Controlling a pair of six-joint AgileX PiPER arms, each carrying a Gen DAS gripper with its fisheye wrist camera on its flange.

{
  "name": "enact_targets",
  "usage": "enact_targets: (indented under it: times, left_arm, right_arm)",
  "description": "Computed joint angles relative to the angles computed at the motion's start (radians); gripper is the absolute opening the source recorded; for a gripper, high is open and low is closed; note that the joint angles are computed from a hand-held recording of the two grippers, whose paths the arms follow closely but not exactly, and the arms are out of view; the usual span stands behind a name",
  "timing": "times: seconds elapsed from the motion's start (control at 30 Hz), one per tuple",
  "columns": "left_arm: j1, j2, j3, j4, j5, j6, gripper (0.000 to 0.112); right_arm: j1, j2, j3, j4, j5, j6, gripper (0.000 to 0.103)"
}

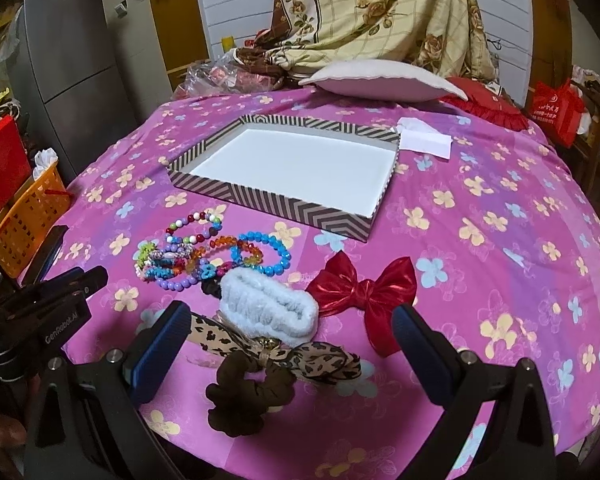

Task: Organize jewelry

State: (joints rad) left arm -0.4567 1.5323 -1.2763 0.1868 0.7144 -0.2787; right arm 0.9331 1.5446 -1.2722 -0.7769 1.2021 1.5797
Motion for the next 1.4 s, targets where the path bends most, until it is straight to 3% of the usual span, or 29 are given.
enact_targets:
  times: [1.4]
  left_arm:
    - [0.008,0.004,-0.006,-0.032,0.017,0.03,0.025]
  right_arm:
    - [-0.011,0.017,-0.017,0.043,-0.001,-0.048,0.102]
